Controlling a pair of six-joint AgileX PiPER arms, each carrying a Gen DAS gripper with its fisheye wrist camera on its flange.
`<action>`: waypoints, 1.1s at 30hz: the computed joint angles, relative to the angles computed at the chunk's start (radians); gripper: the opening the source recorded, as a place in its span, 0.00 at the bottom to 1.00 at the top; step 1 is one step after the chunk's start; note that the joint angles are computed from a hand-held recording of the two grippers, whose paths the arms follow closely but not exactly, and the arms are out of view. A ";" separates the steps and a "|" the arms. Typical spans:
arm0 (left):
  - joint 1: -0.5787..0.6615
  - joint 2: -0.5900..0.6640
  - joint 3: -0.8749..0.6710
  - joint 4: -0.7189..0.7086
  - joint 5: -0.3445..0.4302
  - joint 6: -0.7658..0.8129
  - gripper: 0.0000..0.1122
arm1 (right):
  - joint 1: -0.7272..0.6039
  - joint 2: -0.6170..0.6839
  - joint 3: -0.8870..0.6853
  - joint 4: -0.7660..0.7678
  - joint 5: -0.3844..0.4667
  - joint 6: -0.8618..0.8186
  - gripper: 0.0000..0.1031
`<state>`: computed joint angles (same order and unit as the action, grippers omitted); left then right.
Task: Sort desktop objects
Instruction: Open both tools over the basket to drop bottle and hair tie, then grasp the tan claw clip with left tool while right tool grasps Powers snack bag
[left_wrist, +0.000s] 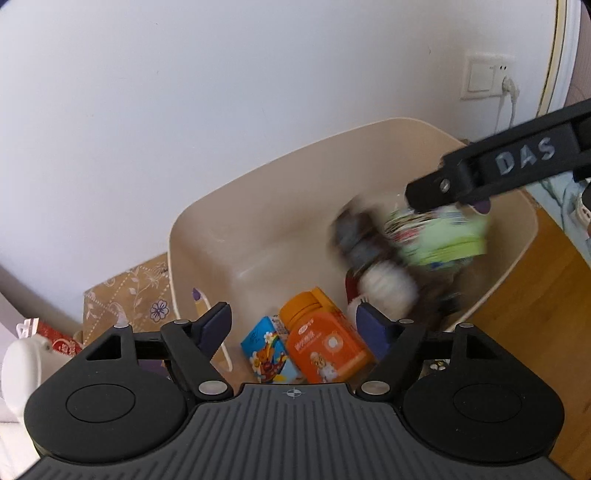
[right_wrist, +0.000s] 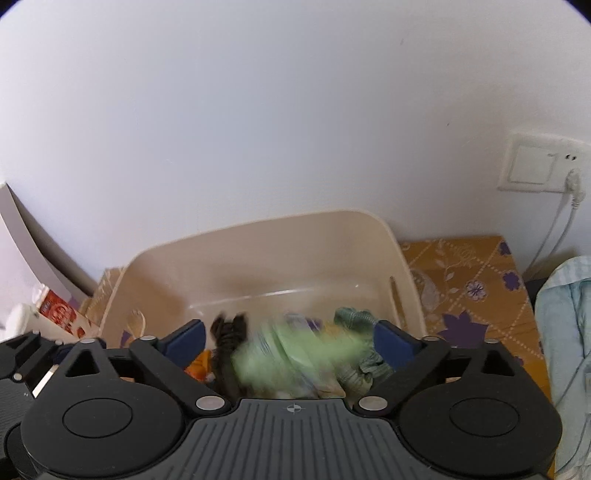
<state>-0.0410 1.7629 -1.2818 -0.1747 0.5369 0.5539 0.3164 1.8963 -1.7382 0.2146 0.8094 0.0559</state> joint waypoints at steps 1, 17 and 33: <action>0.007 -0.014 0.012 -0.012 0.000 0.015 0.69 | -0.008 -0.029 0.039 0.015 -0.019 -0.017 1.00; 0.194 -0.274 0.299 -0.144 0.075 0.150 0.70 | 0.079 -0.393 0.522 -0.061 -0.058 -0.067 1.00; 0.481 -0.539 0.672 -0.227 0.130 0.237 0.70 | 0.438 -0.348 0.626 -0.191 -0.035 0.169 1.00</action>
